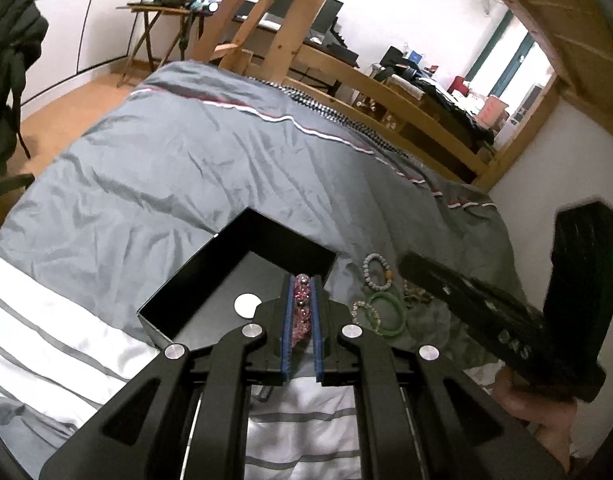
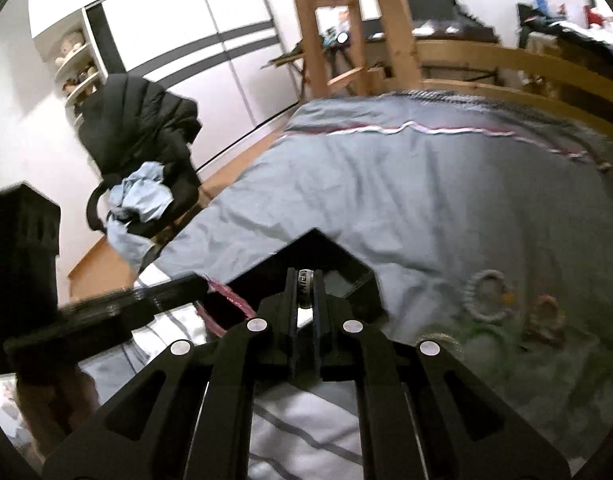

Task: Organize jewelry
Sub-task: 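Carry both items over the black box and open both tools to drop them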

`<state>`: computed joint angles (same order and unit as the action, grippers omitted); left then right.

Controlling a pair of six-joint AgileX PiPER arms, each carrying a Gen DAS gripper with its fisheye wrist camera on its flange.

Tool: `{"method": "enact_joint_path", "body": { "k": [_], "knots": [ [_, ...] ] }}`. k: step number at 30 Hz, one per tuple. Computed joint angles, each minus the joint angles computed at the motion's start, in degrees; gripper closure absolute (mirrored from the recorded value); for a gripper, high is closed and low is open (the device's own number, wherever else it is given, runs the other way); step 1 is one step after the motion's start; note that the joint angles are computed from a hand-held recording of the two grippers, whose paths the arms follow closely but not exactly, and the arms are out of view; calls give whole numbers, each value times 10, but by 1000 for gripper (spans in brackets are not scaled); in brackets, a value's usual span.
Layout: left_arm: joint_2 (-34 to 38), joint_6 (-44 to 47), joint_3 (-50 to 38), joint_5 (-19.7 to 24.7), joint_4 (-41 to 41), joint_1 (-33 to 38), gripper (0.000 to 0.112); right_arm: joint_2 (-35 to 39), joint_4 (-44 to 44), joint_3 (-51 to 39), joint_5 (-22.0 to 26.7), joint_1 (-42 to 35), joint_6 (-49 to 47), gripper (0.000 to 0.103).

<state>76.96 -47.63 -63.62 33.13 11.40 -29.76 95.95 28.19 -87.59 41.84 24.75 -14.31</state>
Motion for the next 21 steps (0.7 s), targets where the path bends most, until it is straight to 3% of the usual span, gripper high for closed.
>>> {"method": "enact_joint_path", "body": {
  "k": [5, 9, 14, 17, 19, 20, 21],
  "knots": [
    [2, 61, 21, -17, -88, 46, 105, 101, 23, -123, 69, 12, 36, 96],
    [1, 56, 28, -16, -95, 55, 105, 163, -38, -194, 113, 40, 96, 96],
    [-10, 48, 43, -30, -100, 64, 105, 202, -14, -232, 156, 33, 108, 95],
    [-12, 46, 46, -35, -98, 60, 105, 202, -8, -227, 155, 30, 102, 94],
    [-12, 36, 44, -32, -87, 54, 104, 208, -10, -236, 167, 29, 112, 92],
    [-11, 31, 43, -33, -81, 52, 99, 208, -9, -236, 169, 27, 111, 86],
    [-12, 23, 43, -33, -72, 49, 94, 202, -8, -227, 163, 25, 109, 73]
  ]
}}
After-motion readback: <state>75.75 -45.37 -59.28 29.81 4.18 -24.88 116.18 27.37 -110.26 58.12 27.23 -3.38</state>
